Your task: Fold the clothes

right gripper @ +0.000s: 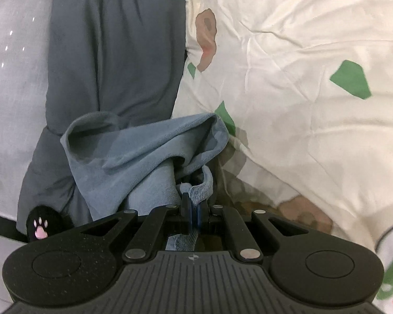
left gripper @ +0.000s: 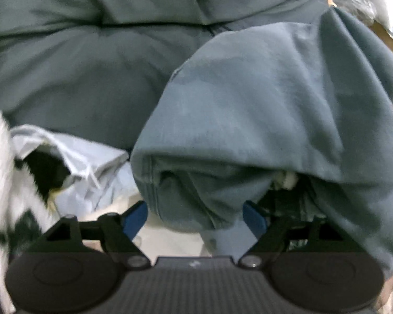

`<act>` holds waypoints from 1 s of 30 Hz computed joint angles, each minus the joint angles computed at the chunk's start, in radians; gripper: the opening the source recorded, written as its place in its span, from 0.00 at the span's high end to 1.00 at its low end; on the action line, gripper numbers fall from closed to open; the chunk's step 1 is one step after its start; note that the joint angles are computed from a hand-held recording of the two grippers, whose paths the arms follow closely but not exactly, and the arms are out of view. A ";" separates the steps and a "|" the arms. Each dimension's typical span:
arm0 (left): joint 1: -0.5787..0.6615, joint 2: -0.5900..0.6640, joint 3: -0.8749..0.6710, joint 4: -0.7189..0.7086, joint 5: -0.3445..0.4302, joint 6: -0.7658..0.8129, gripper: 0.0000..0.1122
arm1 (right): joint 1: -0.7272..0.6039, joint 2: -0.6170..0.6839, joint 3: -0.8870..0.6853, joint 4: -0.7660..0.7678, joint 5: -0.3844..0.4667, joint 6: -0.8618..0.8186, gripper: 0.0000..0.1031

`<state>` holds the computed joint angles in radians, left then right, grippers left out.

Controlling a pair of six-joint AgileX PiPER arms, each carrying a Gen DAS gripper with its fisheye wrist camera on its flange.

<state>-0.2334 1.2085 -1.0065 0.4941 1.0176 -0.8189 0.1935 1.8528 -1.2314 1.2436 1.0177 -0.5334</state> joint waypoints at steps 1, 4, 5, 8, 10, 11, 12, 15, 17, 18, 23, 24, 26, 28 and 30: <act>0.008 0.008 0.000 0.007 -0.017 0.007 0.27 | -0.006 -0.005 0.007 -0.007 0.004 0.007 0.99; 0.040 0.030 0.003 0.022 -0.074 0.028 0.24 | -0.021 -0.014 0.018 -0.018 0.016 0.029 0.99; 0.056 0.039 0.002 0.020 -0.091 0.036 0.24 | -0.026 -0.021 0.025 -0.019 0.020 0.030 0.99; 0.104 0.067 -0.011 -0.008 -0.145 0.077 0.24 | -0.038 -0.036 0.036 -0.021 0.040 0.035 0.99; 0.128 0.073 -0.015 -0.038 -0.201 0.120 0.25 | -0.062 -0.060 0.060 -0.022 0.061 0.035 0.99; 0.135 0.078 -0.019 -0.048 -0.228 0.140 0.26 | -0.072 -0.072 0.073 -0.025 0.068 0.036 0.99; 0.141 0.085 -0.025 -0.057 -0.253 0.159 0.27 | -0.083 -0.085 0.086 -0.029 0.075 0.038 0.99; 0.144 0.124 -0.052 -0.056 -0.316 0.182 0.44 | -0.125 -0.125 0.119 -0.051 0.099 0.037 0.99; 0.160 0.165 -0.087 -0.100 -0.357 0.230 0.63 | -0.158 -0.153 0.146 -0.062 0.114 0.040 0.99; 0.147 0.181 -0.121 -0.115 -0.346 0.246 0.66 | -0.173 -0.166 0.159 -0.070 0.120 0.039 0.99; 0.079 0.268 -0.212 -0.113 -0.395 0.293 0.97 | -0.236 -0.218 0.216 -0.097 0.159 0.026 0.99; 0.061 0.285 -0.233 -0.102 -0.394 0.292 0.97 | -0.245 -0.226 0.225 -0.101 0.168 0.024 0.99; 0.034 0.317 -0.274 -0.096 -0.399 0.304 0.97 | -0.258 -0.237 0.244 -0.111 0.178 0.014 0.99; 0.020 0.349 -0.312 -0.105 -0.414 0.322 1.00 | -0.264 -0.243 0.260 -0.116 0.183 0.005 0.99; 0.005 0.386 -0.370 -0.109 -0.410 0.351 1.00 | -0.262 -0.248 0.275 -0.119 0.182 -0.004 0.99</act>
<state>-0.2287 1.5948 -1.3763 0.3852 0.6075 -0.4684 -0.0690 1.6050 -0.9563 1.1246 1.2000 -0.5372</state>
